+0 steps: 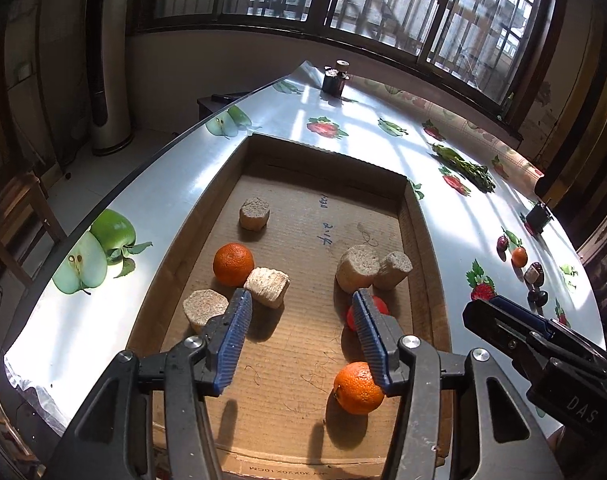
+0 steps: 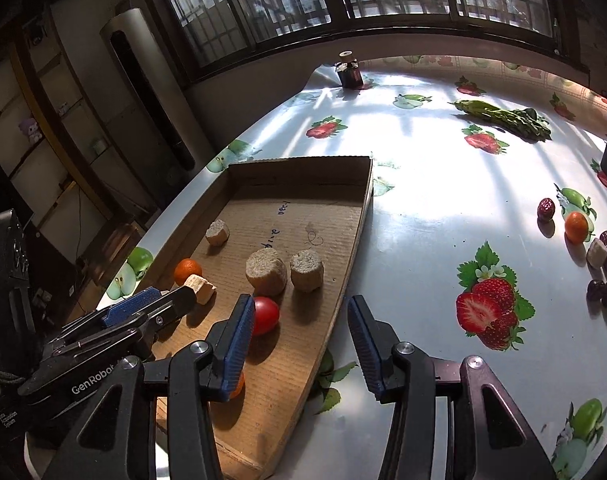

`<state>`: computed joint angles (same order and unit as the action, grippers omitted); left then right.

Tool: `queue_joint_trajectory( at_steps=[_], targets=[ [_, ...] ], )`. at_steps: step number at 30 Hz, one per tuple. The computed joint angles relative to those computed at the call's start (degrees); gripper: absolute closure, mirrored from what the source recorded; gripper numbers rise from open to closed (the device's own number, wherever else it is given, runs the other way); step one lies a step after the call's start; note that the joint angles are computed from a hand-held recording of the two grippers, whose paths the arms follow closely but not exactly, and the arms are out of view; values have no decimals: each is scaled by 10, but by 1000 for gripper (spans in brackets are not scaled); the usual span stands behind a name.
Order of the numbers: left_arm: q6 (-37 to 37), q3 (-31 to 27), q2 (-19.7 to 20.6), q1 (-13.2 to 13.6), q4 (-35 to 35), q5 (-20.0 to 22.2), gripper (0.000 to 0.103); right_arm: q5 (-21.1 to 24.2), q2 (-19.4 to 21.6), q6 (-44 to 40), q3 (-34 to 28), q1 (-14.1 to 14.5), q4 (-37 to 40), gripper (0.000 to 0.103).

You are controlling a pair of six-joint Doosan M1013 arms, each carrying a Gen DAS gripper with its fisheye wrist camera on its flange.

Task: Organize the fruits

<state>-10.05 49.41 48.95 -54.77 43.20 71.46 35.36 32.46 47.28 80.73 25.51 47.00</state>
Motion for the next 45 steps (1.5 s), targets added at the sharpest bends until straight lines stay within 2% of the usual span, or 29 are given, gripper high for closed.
queue_joint_trajectory(
  at_steps=[2, 4, 7, 9, 13, 19, 20, 21, 23, 24, 25, 27, 30, 32, 34, 35, 39, 43, 45],
  targets=[
    [10, -14, 6, -4, 7, 19, 51, -2, -12, -13, 19, -8, 32, 50],
    [17, -23, 10, -8, 13, 28, 51, 12, -20, -26, 36, -20, 84, 44],
    [33, -41, 17, -15, 23, 45, 51, 63, -24, -12, 49, -43, 143, 41],
    [46, -56, 24, -20, 34, 61, 51, 86, -29, 0, 61, -56, 163, 41],
    [69, -83, 36, -34, 66, 103, 50, 103, -46, -6, 97, -73, 202, 41],
    [81, -96, 39, -48, 92, 130, 49, 150, -64, 6, 136, -92, 222, 41],
    [83, -100, 40, -50, 98, 137, 48, 150, -69, 3, 143, -94, 224, 41],
    [83, -100, 40, -52, 103, 142, 47, 130, -78, -5, 153, -93, 227, 41],
    [77, -99, 39, -56, 111, 146, 45, 54, -103, -57, 182, -87, 255, 36],
    [75, -98, 38, -57, 112, 147, 45, 13, -116, -93, 198, -83, 280, 30],
    [75, -97, 38, -58, 113, 147, 45, -1, -123, -125, 208, -82, 311, 27],
    [74, -99, 39, -60, 116, 150, 45, 28, -126, -170, 217, -90, 370, 27],
    [71, -101, 39, -63, 119, 144, 44, 124, -115, -177, 220, -107, 416, 27],
    [74, -104, 39, -66, 121, 140, 45, 177, -105, -155, 214, -114, 413, 27],
    [70, -96, 30, -70, 128, 122, 44, 203, -106, -148, 210, -118, 398, 27],
    [67, -89, 23, -71, 135, 111, 45, 195, -112, -151, 209, -119, 389, 27],
    [71, -72, -7, -80, 173, 58, 43, 102, -167, -187, 214, -122, 344, 27],
    [136, -92, -24, -81, 201, 18, 41, 27, -222, -206, 201, -139, 289, 22],
    [173, -108, -33, -79, 203, 2, 41, 17, -240, -183, 180, -154, 251, 15]
  ],
)
